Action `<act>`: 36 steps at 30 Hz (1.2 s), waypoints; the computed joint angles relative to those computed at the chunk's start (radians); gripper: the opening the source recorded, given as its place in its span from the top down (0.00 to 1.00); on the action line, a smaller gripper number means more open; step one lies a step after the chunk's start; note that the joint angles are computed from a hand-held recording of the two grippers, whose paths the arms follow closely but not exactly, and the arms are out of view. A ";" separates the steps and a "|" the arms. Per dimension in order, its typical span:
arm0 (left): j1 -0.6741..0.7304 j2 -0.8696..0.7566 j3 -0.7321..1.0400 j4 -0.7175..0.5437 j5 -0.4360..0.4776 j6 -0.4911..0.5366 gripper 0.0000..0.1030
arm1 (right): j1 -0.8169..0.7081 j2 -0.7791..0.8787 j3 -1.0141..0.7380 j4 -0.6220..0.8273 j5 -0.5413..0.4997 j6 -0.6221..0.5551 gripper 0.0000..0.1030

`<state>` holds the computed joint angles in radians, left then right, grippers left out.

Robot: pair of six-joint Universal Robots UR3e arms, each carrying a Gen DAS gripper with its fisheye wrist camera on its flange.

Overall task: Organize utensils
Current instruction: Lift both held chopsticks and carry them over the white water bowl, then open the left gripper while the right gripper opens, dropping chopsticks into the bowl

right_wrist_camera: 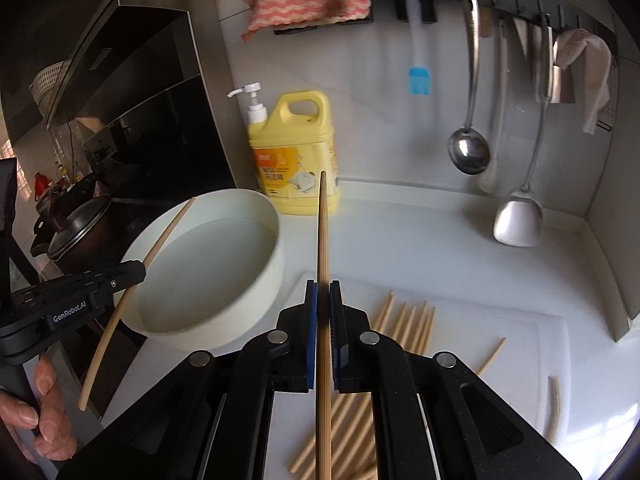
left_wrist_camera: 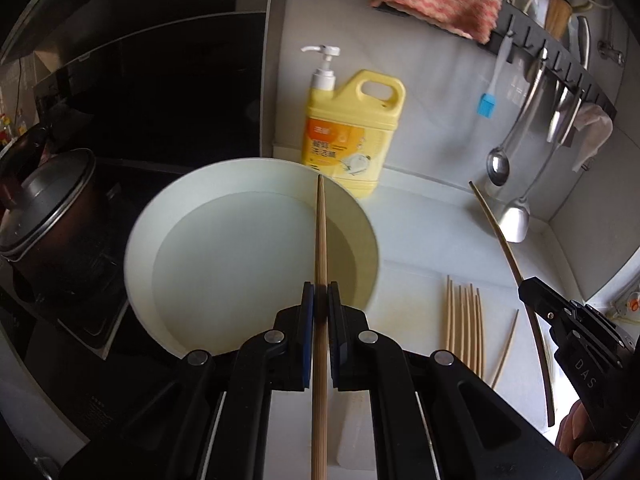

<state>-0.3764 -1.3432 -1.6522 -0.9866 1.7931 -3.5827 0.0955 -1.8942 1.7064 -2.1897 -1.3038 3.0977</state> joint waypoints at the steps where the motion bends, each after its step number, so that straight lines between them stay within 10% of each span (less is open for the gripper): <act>1: 0.046 0.025 -0.019 -0.001 -0.022 0.029 0.93 | 0.052 0.059 -0.047 -0.019 -0.026 0.032 0.94; 14: 0.529 0.015 -0.063 0.000 -0.365 0.352 0.93 | 0.378 0.780 -0.776 0.043 -0.161 0.289 0.94; 36: 0.572 -0.233 0.014 -0.046 -0.429 0.454 0.93 | 0.399 1.259 -1.475 0.547 -0.174 0.375 0.94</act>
<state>0.1960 -1.5764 -1.6378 -1.0322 1.3643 -3.1289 0.4948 -0.6354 0.2309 -1.6428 -1.4778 3.4728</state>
